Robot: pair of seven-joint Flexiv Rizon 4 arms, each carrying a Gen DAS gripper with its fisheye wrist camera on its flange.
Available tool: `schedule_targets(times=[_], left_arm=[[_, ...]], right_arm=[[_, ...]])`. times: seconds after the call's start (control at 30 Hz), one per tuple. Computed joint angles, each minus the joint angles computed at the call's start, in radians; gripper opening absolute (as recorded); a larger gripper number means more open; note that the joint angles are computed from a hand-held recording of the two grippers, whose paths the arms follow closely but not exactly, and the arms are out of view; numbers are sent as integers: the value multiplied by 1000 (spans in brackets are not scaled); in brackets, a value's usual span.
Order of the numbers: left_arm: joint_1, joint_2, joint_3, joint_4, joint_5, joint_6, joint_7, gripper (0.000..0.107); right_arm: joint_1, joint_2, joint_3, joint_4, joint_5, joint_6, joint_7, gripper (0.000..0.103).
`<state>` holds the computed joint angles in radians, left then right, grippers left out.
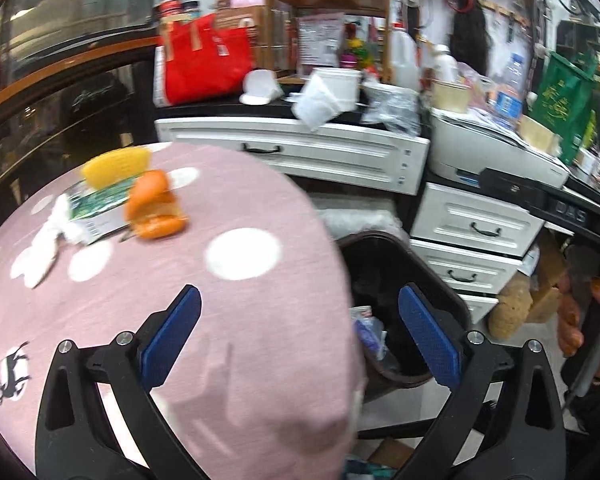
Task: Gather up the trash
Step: 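Move both open tools back over the table toward the remaining trash, then grasp the orange peel with the right tool while the left tool grasps the white tissue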
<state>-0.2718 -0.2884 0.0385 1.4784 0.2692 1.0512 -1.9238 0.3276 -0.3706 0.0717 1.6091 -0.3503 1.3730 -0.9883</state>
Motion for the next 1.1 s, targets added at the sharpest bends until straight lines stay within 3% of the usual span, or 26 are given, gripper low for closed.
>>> schedule_targets(times=[0.23,0.57,0.77,0.9,1.1], left_arm=[[40,72,27,82,25,-14,-39,97],[136,159,33,183,41,-37,-99,97],[192,187,31,206,38,-50,-76,97],[227,191,38,207,29,-74,-64,97],[297,178,60,204,-43,-82,-52,97]], right_arm=[[-41,-48,160,-115,141,-90,-240,97],[15,-139,232,-306,299,-268,-497,97],[76,-223,236,-459,359,-397,-602,97],[121,-315,238,-626,385,-539,-672,97],[204,-439,183,-853,383,-703,-721,97]])
